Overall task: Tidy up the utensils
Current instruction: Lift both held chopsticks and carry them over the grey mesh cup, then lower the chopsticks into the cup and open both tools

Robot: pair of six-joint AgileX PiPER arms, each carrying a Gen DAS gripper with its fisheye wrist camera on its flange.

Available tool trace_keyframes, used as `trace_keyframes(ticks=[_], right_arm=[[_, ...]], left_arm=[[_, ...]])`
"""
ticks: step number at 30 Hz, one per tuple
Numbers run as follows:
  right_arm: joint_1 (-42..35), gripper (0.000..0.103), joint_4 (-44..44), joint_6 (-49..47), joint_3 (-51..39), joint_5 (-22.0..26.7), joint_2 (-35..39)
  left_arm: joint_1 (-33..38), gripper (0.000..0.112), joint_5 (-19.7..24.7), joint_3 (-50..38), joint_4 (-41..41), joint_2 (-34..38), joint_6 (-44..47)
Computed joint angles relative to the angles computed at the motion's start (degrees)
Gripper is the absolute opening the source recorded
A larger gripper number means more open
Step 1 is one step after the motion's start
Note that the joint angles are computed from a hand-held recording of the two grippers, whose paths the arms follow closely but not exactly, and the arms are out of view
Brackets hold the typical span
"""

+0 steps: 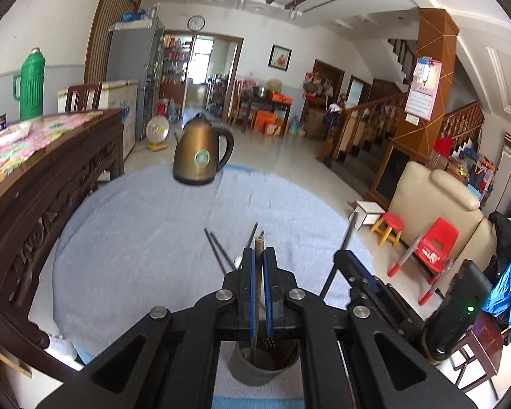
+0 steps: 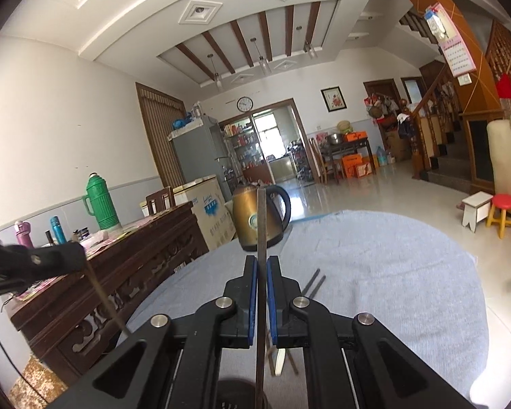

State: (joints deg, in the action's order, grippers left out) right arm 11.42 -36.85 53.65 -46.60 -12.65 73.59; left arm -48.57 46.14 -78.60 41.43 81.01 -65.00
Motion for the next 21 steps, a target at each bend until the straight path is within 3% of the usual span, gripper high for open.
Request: trace_keyframes(ticks=[4,9,14,15,16,17,18,21], right_arm=[[-2.60,0.007,-14.89,14.09,3.15,-1.64,-2.56],[-3.49,0.007,-23.57,22.44,5.63,-2.98,-5.53],[-6.52,0.012,-40.68,38.12,6.56,-7.30,-8.41],[-6.68,0.020,-43.72,40.98,6.44,-7.78,-8.84],[-7.93,0.044,-48.00,45.02,6.17,-9.60,-9.30],[-9.06,0.075,-49.99,47.05,6.12,-10.97,-9.82],[-10.23,0.081,-49.68,47.02,6.73,-12.04,-10.99],[-14.54,0.080,-43.91,40.73,9.40,-15.44,-14.26]], left_arm=[[-0.71,0.005,0.71,1.73,0.22,-0.92,-1.84],[-2.55,0.005,2.66,2.73,-0.30,-1.91,-2.55],[-3.17,0.009,3.33,4.05,-2.41,-3.87,-2.22],[-3.06,0.019,3.35,4.34,-3.21,-4.42,-1.85],[-3.33,0.032,3.68,4.62,-3.38,-5.06,-2.26],[-4.03,0.037,4.40,5.09,-2.42,-5.76,-3.66],[-4.34,0.042,4.95,5.07,-1.98,-6.15,-4.13],[-6.23,0.042,6.17,5.86,-0.32,-8.26,-5.48]])
